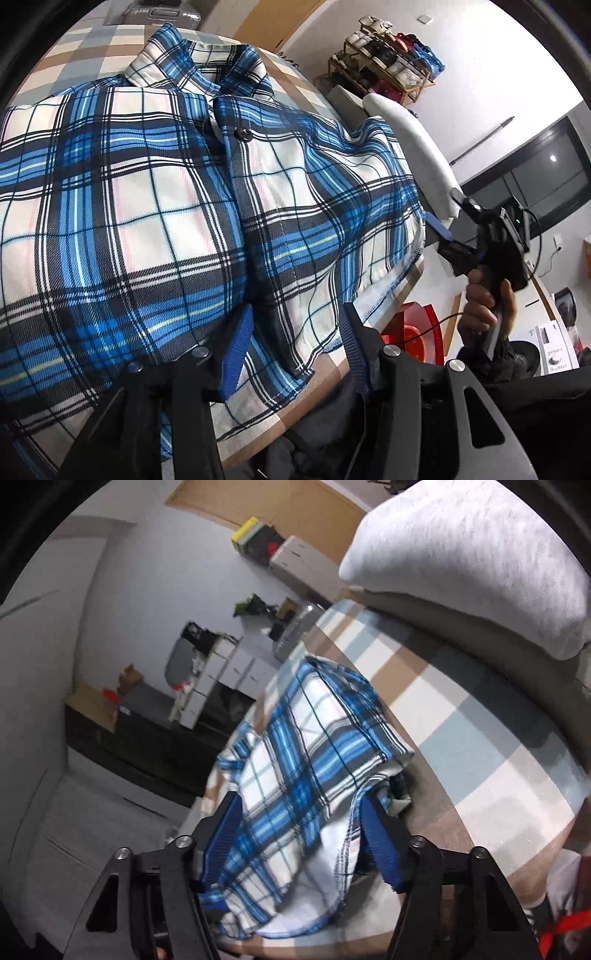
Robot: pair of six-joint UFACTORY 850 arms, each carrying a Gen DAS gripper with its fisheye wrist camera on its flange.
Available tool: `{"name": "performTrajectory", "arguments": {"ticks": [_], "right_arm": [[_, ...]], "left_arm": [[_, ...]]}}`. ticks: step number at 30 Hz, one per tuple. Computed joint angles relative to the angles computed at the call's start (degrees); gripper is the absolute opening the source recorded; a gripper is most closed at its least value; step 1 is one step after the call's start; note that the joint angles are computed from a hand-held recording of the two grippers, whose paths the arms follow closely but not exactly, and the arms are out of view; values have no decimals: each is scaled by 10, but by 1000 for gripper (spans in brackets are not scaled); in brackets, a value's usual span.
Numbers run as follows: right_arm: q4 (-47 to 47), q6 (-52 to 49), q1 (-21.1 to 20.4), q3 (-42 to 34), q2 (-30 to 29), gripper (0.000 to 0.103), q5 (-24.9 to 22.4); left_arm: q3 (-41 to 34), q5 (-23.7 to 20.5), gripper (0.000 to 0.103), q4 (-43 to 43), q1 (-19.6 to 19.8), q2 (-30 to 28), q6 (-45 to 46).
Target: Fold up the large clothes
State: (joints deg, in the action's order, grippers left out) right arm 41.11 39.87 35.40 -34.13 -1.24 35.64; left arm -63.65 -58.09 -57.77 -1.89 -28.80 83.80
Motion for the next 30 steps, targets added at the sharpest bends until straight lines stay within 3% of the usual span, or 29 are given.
{"name": "performTrajectory", "arguments": {"ticks": [4,9,11,13,17,18,19,20,21,23,26,28,30], "right_arm": [[15,-13,12,15,23,65,23],[-90,71,-9,-1,-11,66,11],[-166,157,-27,-11,-40,65,8],[-181,193,-33,-17,-58,62,10],[-146,223,-30,-15,-72,49,43],[-123,220,-28,-17,-77,39,47],[-110,217,-28,-18,-80,33,45],[-92,209,-27,-23,-86,18,41],[-70,198,-25,-24,-87,2,41],[-17,164,-3,-14,-79,1,81],[123,15,64,10,-39,0,156],[139,-12,83,18,-23,0,144],[133,-22,82,14,-22,0,81]], "left_arm": [[7,21,42,5,1,20,12],[7,14,42,-89,14,51,82],[3,45,42,-138,0,60,119],[-27,81,42,-165,-27,42,125],[-98,168,42,-124,-71,-19,51],[-113,201,38,-79,-84,-32,2],[-124,216,26,-45,-90,-44,-33],[-126,219,15,-32,-89,-48,-45],[-125,224,13,-29,-89,-51,-48],[-124,231,5,-27,-84,-57,-56],[-128,219,3,-34,-73,-67,-66],[-125,213,3,-39,-67,-69,-51],[-122,214,3,-39,-64,-67,-45]]}}
